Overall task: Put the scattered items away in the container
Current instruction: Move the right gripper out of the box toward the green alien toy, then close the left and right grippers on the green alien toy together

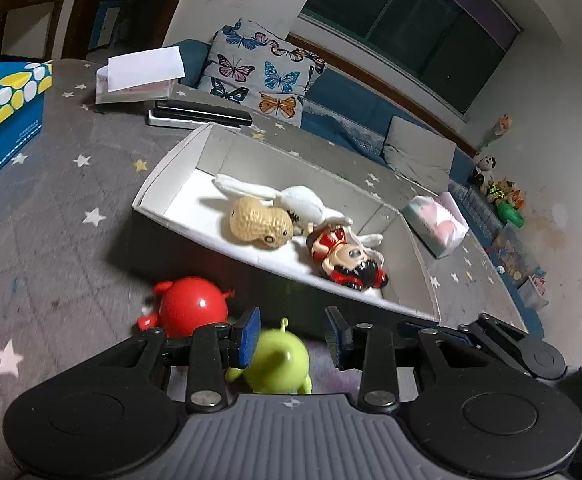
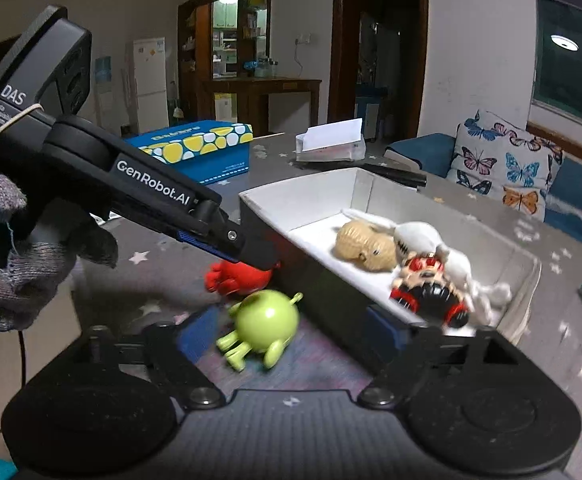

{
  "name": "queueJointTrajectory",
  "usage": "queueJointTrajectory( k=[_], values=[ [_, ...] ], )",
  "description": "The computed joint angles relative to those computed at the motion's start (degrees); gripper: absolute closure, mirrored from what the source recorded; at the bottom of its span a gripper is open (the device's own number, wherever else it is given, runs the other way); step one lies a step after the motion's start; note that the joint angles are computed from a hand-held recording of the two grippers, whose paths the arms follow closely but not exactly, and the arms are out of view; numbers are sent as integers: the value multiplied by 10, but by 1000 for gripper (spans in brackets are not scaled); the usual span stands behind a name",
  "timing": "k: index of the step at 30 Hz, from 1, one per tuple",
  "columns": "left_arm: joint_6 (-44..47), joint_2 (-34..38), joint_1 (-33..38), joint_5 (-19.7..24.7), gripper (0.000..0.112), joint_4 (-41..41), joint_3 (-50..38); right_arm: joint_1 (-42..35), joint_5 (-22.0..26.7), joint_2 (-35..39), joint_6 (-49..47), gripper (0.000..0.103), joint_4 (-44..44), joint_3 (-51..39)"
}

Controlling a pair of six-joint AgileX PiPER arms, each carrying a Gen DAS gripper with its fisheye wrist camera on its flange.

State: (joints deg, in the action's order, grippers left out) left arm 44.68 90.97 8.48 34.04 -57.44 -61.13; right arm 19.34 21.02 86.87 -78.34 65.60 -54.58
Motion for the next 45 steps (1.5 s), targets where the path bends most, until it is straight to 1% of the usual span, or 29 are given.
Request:
queueJointTrajectory(
  k=[3, 5, 8, 12, 14, 16, 18, 21, 22, 23, 25, 28, 32, 35, 37, 39, 45],
  values=[
    [4, -9, 0, -5, 75, -3, 17, 6, -10, -17, -81, 3, 79, 34],
    [5, -10, 0, -9, 75, -2, 25, 10, -11, -17, -116, 3, 116, 42],
    [3, -5, 5, -6, 75, -2, 27, 18, -13, -12, -133, 3, 149, 47],
    [6, 8, 9, 1, 75, -1, 21, 37, -39, -1, -155, 9, 189, 52],
    [6, 19, 12, 7, 75, -3, 14, 42, -45, 9, -135, 10, 177, 46],
    [15, 28, 17, 15, 75, -12, 8, 44, -48, 21, -115, 15, 167, 38],
    [22, 37, 21, 22, 75, -21, 2, 50, -58, 33, -110, 19, 169, 33],
    [22, 51, 27, 33, 75, -23, -10, 55, -70, 54, -103, 22, 172, 21],
    [22, 55, 29, 38, 75, -23, -15, 55, -69, 61, -96, 24, 168, 17],
    [21, 59, 30, 42, 75, -21, -20, 55, -69, 67, -85, 29, 160, 12],
    [24, 65, 34, 51, 75, -22, -26, 59, -74, 79, -61, 31, 142, 2],
    [24, 73, 39, 62, 75, -20, -33, 60, -73, 92, -41, 32, 128, -9],
    [32, 79, 44, 73, 75, -26, -40, 58, -66, 107, -4, 40, 98, -26],
    [32, 83, 44, 76, 75, -28, -44, 56, -59, 116, 15, 41, 85, -36],
    [32, 88, 46, 81, 75, -30, -47, 55, -55, 121, 20, 44, 83, -41],
    [32, 93, 48, 87, 75, -33, -50, 53, -46, 124, 23, 50, 83, -44],
    [45, 98, 53, 96, 75, -48, -48, 54, -39, 131, 43, 52, 65, -54]
  ],
)
